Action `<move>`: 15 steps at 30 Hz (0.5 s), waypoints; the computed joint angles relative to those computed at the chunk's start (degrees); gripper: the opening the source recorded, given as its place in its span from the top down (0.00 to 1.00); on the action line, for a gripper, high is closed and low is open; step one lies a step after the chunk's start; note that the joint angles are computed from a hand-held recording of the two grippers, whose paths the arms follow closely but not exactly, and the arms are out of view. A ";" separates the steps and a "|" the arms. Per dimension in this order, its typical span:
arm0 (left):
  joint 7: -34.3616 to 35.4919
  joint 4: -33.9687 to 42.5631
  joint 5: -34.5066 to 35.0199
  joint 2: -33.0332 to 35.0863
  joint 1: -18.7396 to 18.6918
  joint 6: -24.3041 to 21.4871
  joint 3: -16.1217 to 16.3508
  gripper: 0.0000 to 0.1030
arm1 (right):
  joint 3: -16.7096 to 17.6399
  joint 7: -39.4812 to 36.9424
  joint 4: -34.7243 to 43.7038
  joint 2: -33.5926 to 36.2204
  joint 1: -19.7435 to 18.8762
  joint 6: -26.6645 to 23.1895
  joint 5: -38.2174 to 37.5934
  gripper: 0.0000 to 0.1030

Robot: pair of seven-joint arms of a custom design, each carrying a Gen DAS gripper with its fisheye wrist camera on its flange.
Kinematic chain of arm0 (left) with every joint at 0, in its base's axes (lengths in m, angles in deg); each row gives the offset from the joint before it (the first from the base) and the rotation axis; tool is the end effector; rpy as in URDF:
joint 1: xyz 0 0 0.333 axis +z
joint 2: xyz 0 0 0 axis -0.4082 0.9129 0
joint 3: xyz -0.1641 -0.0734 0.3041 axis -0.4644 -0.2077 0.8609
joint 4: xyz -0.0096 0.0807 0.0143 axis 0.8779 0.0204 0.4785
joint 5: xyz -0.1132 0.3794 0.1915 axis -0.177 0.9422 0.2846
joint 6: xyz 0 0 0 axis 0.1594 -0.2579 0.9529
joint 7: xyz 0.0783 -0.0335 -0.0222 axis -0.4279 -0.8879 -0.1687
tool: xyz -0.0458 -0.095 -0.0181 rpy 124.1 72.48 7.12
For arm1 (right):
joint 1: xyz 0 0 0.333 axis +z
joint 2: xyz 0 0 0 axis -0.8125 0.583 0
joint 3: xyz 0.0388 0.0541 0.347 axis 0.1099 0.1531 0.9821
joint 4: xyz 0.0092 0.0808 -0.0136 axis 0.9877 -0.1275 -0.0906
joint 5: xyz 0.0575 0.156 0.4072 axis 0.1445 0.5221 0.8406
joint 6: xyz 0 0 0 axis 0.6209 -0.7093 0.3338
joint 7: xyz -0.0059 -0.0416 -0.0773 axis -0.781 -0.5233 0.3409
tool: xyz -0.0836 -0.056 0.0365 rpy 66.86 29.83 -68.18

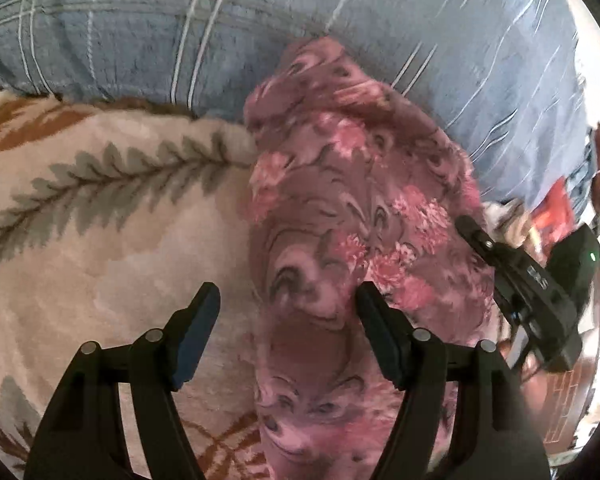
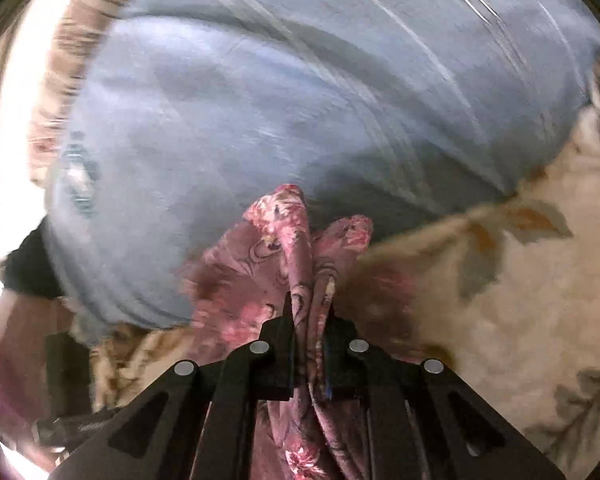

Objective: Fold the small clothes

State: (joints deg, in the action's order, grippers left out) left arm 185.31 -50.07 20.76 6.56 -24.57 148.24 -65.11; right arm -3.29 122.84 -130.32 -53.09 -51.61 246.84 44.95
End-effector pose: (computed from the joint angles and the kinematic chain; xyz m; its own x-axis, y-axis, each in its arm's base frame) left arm 0.4667 0.0050 0.5400 -0.3575 -0.8184 0.4499 -0.9219 0.2322 -0.3102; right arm 0.3518 0.2147 0.5444 -0.3553 -0.7553 -0.5507 -0.5258 0.6486 -0.5504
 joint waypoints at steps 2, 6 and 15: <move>0.24 -1.12 0.46 -0.25 -0.23 2.38 -0.84 0.30 | -1.80 0.79 -1.26 1.74 1.42 -0.37 2.24 0.92; 0.23 -0.98 2.06 -1.67 -0.87 1.37 -0.39 0.32 | -6.48 0.59 -3.57 2.99 5.76 3.70 7.29 0.83; 7.81 -6.38 1.23 -10.52 1.57 -8.09 4.12 0.32 | -6.67 -6.80 -8.37 -7.51 14.93 0.30 11.91 0.57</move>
State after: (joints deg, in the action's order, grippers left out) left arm 193.12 -56.45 21.99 -3.96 -23.00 140.15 -60.99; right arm -9.96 116.04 -138.68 -60.60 -36.68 247.14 56.87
